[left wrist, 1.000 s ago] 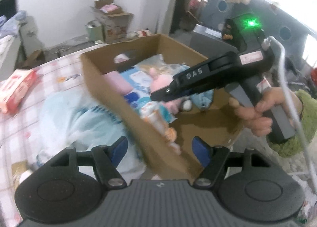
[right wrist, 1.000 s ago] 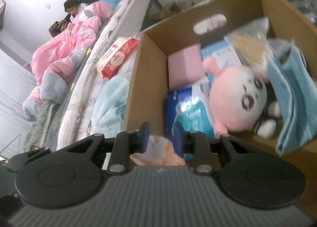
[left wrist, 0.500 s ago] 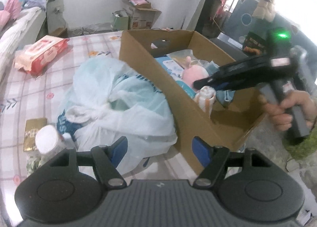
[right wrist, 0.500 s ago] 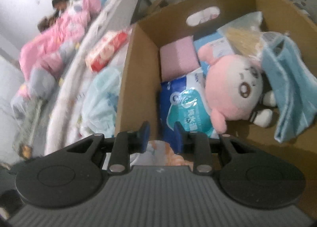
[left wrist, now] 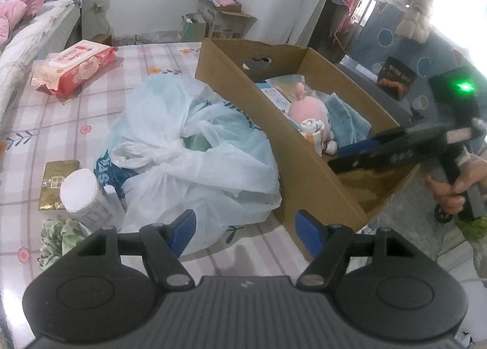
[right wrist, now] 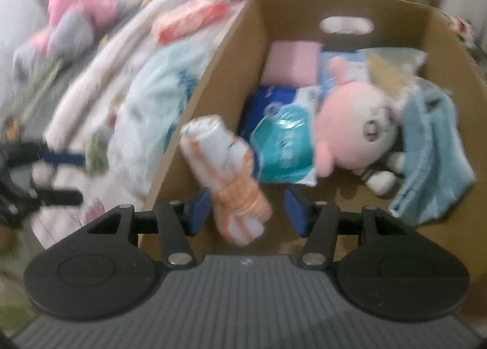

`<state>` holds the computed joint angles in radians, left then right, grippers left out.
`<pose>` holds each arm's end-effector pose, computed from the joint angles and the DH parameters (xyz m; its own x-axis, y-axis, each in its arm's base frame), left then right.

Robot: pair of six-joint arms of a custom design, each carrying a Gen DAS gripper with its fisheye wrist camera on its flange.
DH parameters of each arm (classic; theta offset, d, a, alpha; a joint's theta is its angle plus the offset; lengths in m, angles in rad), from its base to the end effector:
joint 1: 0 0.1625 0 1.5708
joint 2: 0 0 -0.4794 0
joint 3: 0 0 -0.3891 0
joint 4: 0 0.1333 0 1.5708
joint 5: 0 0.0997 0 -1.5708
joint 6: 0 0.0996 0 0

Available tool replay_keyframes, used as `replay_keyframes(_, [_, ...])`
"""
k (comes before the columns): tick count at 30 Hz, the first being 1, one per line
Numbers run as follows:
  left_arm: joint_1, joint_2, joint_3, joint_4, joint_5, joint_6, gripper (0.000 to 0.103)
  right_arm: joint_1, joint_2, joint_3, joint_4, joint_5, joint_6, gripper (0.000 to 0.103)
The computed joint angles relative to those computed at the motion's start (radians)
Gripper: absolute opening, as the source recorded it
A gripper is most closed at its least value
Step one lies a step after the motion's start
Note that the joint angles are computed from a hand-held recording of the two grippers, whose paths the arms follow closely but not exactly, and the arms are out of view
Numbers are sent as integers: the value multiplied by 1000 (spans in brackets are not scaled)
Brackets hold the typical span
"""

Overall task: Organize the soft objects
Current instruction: 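Carry the orange-striped towel with the right tool into the box and release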

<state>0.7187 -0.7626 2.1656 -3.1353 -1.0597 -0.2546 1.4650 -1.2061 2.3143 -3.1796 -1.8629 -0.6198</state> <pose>-0.2745 -0.4820 0.0403 -0.8001 0.4215 -0.4267 0.5594 0.7812 -0.2772 0.0536 -0.4863 0.2263 -0.8171 -0.3126 0.4844 -0.4693 0.8487 -0.2439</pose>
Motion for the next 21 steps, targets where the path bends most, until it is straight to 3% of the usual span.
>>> replay_keyframes(4, [1, 3, 0, 12, 3, -18, 73, 17, 65, -44, 38, -45, -9, 53])
replay_keyframes(9, [0, 4, 5, 6, 9, -35, 73, -19, 56, -76, 124, 39, 107, 43])
replay_keyframes(14, [2, 8, -2, 12, 0, -36, 73, -30, 13, -57, 137, 66, 200, 36])
replay_keyframes(17, [4, 12, -7, 9, -10, -26, 73, -34, -40, -62, 215, 79, 237, 36])
replay_keyframes(21, [3, 16, -6, -2, -21, -19, 73, -29, -98, -108, 404, 59, 280, 37])
